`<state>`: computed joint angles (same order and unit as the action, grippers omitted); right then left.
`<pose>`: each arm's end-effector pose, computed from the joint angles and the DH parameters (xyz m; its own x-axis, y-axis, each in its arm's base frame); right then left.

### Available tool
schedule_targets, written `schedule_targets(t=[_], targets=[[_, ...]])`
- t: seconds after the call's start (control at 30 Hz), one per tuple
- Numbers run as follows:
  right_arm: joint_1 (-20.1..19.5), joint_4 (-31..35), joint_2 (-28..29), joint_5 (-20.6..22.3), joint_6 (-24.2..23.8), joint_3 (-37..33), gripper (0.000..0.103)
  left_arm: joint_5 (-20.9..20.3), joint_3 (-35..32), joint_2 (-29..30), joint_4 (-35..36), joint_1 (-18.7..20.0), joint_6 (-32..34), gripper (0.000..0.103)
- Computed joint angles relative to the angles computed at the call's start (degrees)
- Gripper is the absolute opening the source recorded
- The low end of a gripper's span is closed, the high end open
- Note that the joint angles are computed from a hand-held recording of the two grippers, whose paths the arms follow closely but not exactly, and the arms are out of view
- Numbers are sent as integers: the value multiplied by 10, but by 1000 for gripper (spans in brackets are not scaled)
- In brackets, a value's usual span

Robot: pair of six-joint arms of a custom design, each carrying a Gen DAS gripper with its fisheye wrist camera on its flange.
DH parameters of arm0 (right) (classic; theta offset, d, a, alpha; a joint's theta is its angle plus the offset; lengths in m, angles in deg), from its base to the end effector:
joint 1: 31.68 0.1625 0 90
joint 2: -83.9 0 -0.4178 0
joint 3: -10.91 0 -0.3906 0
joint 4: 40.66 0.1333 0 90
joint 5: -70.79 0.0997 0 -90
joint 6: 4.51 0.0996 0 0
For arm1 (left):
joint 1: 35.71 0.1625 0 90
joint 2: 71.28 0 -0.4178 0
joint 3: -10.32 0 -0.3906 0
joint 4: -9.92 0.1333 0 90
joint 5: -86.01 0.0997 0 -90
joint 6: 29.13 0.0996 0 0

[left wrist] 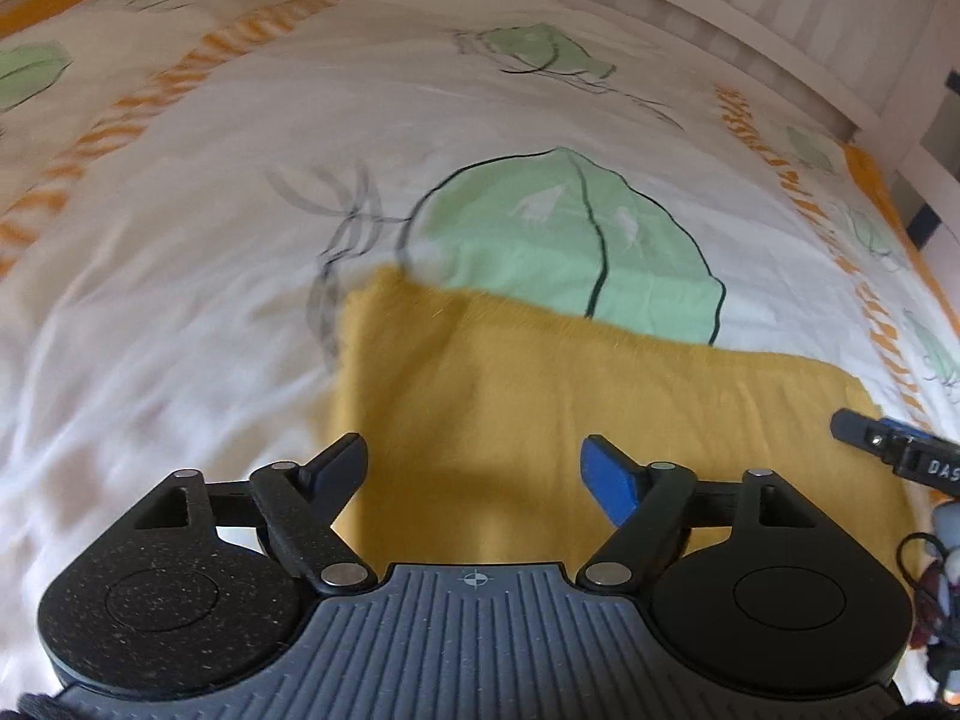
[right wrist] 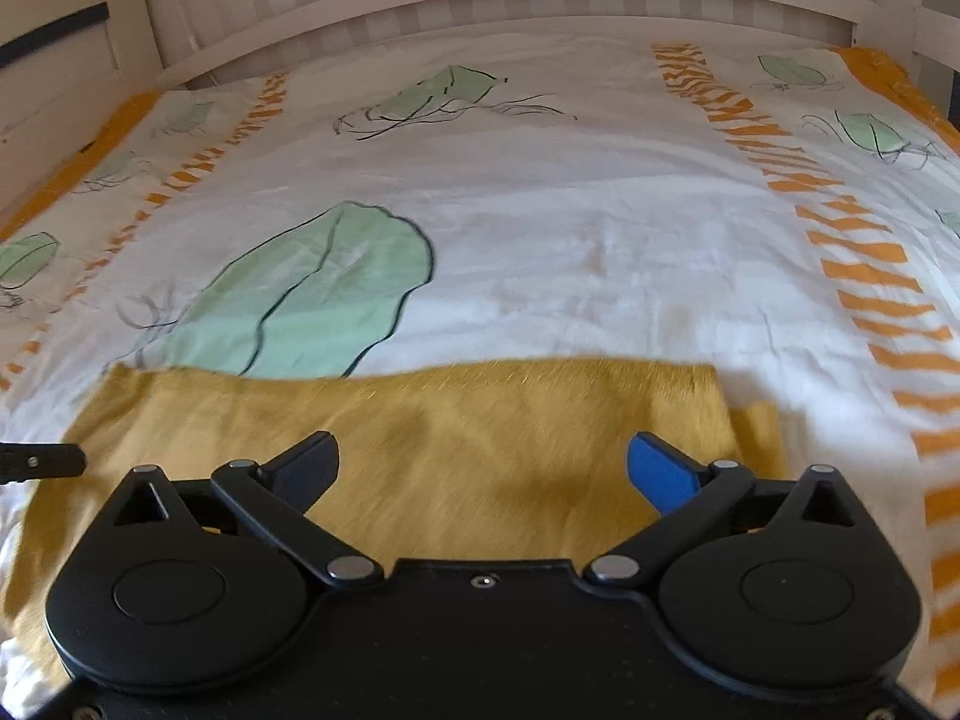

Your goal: Fold small clothes

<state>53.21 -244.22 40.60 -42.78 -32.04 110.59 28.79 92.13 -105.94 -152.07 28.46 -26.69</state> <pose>0.0351 -0.6568 0.1581 -0.8053 0.1197 0.5806 -0.3653 0.6712 -0.6450 -0.1517 -0.7431 0.0796 -0.8382 0.1962 -0.5088 0.4315 0.8092 -0.3988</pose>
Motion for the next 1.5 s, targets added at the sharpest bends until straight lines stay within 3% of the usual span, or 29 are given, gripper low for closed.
schedule_targets(t=[0.1,0.27,0.47,0.83,1.07,1.33,1.5], targets=[[7,-2,-9,-2,11,26,103,19,40,-32,-10,-2,-4,82],[28,4,5,-48,5,24,103,34,58,-46,-22,4,3,83],[49,29,43,-111,0,-31,103,16,42,-42,23,16,22,83],[56,26,115,-193,-23,-116,102,18,33,-37,29,23,24,83],[58,9,128,-207,-48,-122,103,24,20,-27,50,34,8,88],[50,-12,129,-185,-59,-114,103,23,17,-18,48,34,21,101],[48,-22,130,-177,-64,-113,103,33,19,-15,42,31,29,102]])
